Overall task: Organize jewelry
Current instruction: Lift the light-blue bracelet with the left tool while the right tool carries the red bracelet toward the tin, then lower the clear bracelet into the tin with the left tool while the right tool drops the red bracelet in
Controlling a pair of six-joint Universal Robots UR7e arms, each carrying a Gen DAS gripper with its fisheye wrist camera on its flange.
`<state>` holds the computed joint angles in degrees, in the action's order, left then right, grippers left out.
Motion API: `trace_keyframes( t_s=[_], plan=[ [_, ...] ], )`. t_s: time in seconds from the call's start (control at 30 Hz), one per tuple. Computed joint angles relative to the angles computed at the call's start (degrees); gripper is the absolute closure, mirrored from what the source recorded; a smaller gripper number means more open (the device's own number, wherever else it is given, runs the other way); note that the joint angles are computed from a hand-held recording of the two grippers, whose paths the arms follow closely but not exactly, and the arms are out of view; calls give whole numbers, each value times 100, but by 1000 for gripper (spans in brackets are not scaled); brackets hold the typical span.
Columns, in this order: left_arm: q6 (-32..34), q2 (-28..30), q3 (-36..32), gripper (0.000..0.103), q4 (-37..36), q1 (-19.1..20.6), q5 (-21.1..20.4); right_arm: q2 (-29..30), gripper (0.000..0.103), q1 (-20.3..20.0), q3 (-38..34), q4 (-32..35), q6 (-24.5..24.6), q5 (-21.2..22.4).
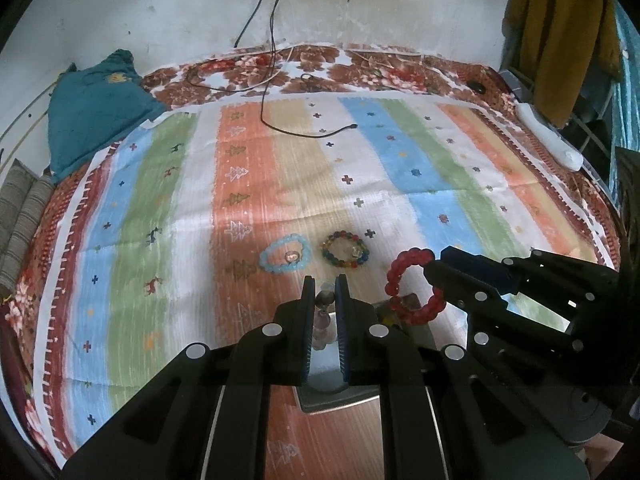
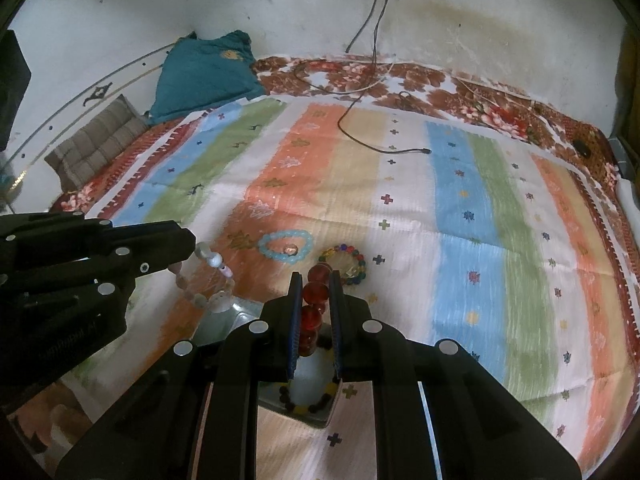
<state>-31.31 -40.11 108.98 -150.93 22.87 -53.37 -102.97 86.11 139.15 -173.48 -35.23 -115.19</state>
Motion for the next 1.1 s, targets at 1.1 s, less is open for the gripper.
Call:
trace_keyframes(
  t_s=[1.1],
  plan=[
    [-584, -232, 412, 79, 141, -160, -11, -433, 75, -107, 279, 162, 198, -164]
  ],
)
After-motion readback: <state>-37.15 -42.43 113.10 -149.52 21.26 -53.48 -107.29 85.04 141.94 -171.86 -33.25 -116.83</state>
